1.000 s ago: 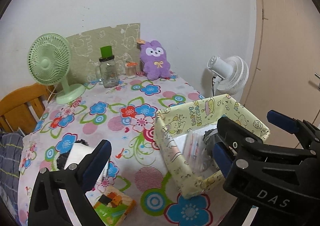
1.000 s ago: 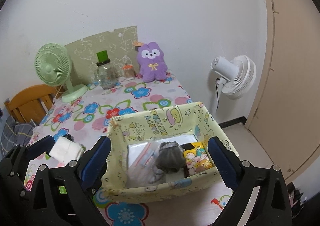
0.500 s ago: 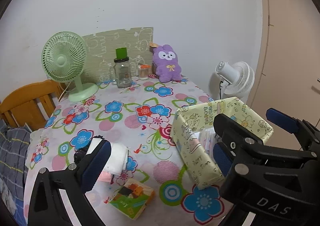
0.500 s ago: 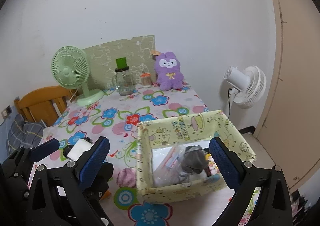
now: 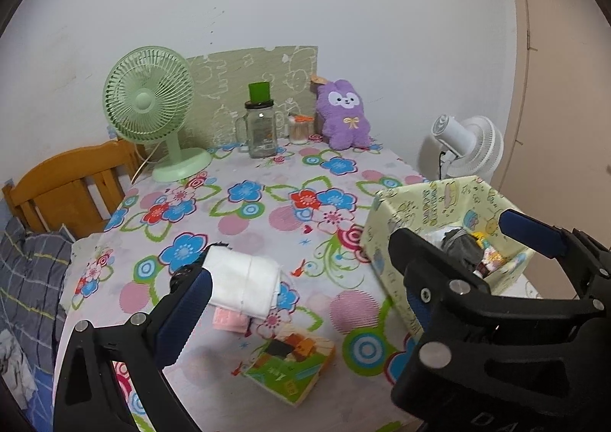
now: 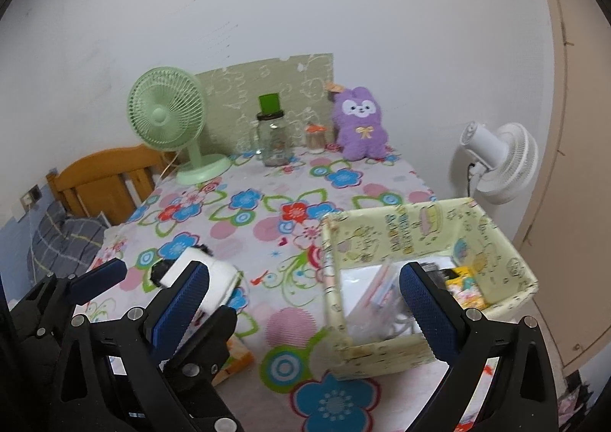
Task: Organize soft objects
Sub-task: 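Withdraw both tools from the box back over the bed, then reach the left tool to the white folded towel and grasp it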
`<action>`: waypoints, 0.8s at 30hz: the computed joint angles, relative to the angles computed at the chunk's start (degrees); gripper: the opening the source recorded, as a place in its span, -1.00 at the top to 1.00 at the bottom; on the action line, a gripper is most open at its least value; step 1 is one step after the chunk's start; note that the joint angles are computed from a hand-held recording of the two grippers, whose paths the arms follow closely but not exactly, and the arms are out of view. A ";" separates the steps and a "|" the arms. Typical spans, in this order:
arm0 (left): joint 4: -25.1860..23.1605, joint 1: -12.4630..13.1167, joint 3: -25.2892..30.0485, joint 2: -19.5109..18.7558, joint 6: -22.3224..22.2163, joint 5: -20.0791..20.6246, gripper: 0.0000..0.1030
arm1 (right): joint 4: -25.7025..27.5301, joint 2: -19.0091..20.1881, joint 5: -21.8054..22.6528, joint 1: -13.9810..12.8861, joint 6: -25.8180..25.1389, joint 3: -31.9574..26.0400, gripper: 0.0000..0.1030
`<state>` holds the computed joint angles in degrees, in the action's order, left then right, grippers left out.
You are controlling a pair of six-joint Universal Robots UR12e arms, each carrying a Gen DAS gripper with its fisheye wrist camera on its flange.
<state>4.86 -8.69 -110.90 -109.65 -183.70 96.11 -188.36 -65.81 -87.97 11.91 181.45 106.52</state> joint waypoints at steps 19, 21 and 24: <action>-1.05 2.47 -1.51 -0.56 -0.91 1.76 -0.99 | 2.78 3.00 2.32 2.50 -2.60 -2.68 -0.96; -1.49 2.82 -1.36 -0.85 -1.06 1.72 -0.99 | 3.28 3.43 2.41 2.71 -2.92 -3.15 -0.96; -1.99 3.22 -1.10 -1.26 -0.97 1.72 -0.99 | 3.92 4.26 2.28 3.02 -3.06 -4.00 -0.95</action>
<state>2.86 -5.47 -112.00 -110.91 -184.66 97.83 -184.44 -61.54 -85.68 14.93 178.39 102.52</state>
